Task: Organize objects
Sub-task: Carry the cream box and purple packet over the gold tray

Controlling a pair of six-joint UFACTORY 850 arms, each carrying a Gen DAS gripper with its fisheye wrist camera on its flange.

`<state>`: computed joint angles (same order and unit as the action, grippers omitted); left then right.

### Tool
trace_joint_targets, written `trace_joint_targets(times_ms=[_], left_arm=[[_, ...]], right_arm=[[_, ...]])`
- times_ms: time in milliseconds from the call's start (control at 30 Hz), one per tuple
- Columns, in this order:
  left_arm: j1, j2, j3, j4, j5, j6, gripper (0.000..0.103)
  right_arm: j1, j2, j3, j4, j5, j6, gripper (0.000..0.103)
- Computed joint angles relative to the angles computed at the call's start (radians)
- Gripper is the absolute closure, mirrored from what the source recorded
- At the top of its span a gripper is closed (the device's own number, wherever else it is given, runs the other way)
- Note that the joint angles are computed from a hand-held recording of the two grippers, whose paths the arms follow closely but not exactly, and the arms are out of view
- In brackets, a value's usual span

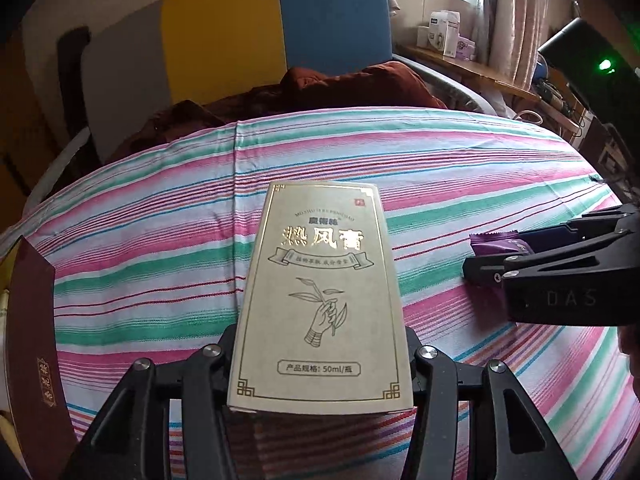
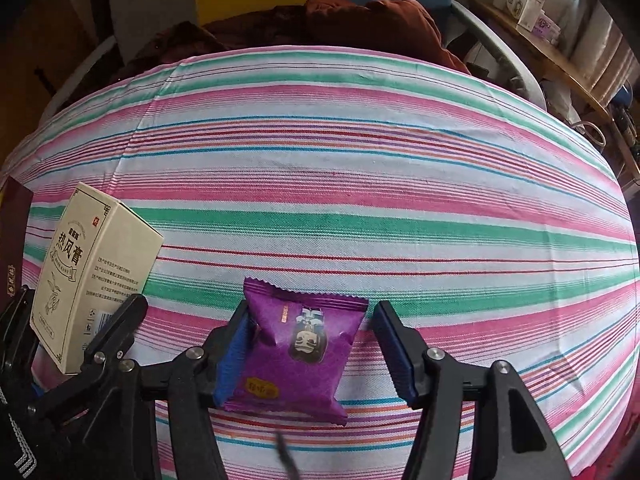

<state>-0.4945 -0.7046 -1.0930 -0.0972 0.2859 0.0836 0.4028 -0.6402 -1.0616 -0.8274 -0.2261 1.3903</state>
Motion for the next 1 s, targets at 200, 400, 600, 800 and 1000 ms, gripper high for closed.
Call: trace_joint_targets(times_ms=[200, 400, 600, 800, 1000], left_arm=[[0.001, -0.006, -0.005, 0.015, 0.005, -0.015, 0.051], [0.002, -0.006, -0.002, 0.030, 0.012, -0.031, 0.051], [0.002, -0.004, 0.004, 0.040, 0.019, -0.042, 0.051], [0.001, -0.001, 0.008, 0.035, 0.023, -0.038, 0.051], [0.007, 0.011, 0.014, 0.047, 0.013, -0.061, 0.052]], right_arm=[[-0.011, -0.015, -0.015, 0.016, -0.005, -0.031, 0.044], [-0.004, -0.016, -0.016, -0.049, -0.008, 0.010, 0.052], [-0.003, -0.019, -0.018, -0.107, -0.007, 0.061, 0.052], [0.021, -0.012, -0.014, -0.185, -0.019, 0.138, 0.052], [0.025, -0.017, -0.019, -0.269, -0.022, 0.209, 0.052]])
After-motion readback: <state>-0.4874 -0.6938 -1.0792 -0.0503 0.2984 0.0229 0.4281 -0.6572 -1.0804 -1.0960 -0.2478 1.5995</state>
